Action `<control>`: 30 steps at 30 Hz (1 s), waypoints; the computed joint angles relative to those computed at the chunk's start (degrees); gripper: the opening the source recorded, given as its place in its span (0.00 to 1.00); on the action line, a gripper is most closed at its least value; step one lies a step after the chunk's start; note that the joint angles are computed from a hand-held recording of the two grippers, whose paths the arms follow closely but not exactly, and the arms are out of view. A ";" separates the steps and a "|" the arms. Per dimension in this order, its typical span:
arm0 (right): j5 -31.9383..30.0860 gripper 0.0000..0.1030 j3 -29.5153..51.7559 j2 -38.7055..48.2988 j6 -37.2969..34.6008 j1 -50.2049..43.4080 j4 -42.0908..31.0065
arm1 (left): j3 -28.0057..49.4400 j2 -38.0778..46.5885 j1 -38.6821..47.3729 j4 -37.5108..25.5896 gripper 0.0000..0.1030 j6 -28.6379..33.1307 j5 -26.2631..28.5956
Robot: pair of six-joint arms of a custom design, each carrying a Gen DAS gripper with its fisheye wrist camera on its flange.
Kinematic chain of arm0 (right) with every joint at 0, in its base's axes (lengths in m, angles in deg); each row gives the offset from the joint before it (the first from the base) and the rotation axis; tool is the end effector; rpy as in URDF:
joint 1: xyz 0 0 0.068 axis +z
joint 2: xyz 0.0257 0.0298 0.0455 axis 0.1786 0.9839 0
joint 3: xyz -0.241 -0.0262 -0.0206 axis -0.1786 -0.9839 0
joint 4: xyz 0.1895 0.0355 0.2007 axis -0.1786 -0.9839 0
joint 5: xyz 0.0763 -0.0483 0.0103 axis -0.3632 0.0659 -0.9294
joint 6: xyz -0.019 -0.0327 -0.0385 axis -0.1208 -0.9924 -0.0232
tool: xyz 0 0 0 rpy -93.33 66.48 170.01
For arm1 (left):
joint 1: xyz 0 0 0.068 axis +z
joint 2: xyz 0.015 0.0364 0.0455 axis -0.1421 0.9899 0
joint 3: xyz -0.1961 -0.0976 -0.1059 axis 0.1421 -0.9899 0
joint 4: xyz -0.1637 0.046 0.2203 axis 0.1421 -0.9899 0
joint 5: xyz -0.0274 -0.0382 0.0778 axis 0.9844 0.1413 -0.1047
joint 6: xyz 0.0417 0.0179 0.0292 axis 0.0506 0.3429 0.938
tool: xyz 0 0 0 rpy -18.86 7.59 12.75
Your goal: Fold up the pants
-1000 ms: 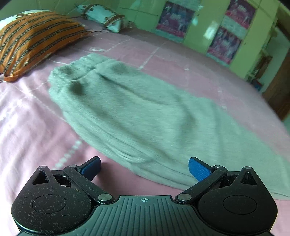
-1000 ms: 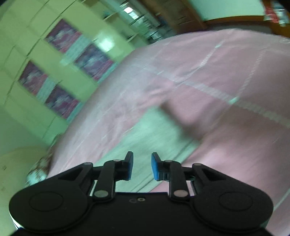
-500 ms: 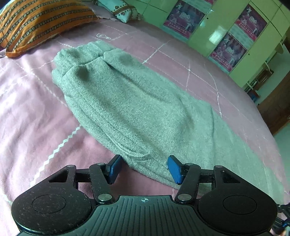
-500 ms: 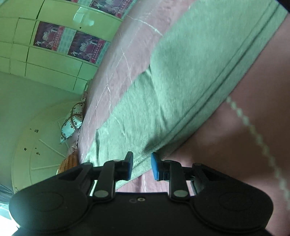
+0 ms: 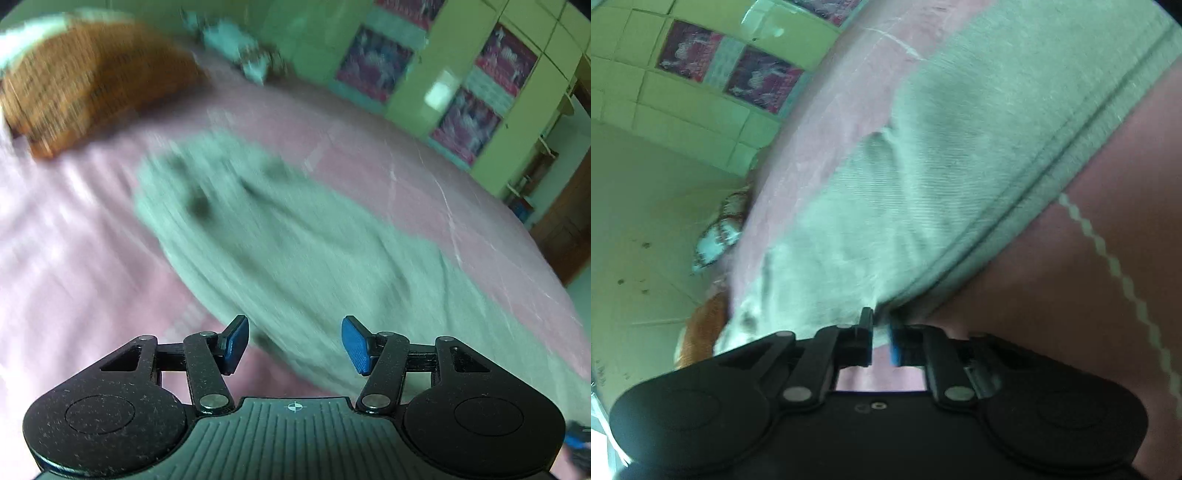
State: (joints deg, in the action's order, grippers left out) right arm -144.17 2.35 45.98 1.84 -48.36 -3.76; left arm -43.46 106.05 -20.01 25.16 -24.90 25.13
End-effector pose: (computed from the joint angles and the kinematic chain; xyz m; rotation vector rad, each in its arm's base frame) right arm 0.1015 -0.1087 0.2005 0.8844 2.0350 0.8618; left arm 0.2977 -0.0661 0.1609 -0.1124 2.3012 -0.4037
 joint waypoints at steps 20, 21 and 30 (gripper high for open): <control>40.96 0.16 10.38 16.81 19.47 47.92 34.16 | 34.50 34.64 5.97 -4.38 0.05 14.33 5.04; 40.62 0.17 10.31 17.57 19.28 47.45 34.87 | 34.17 33.63 5.60 -4.99 0.05 14.52 4.29; 42.71 0.20 10.64 16.58 18.74 51.16 36.05 | 29.80 26.55 -2.51 -0.04 1.00 20.74 -2.44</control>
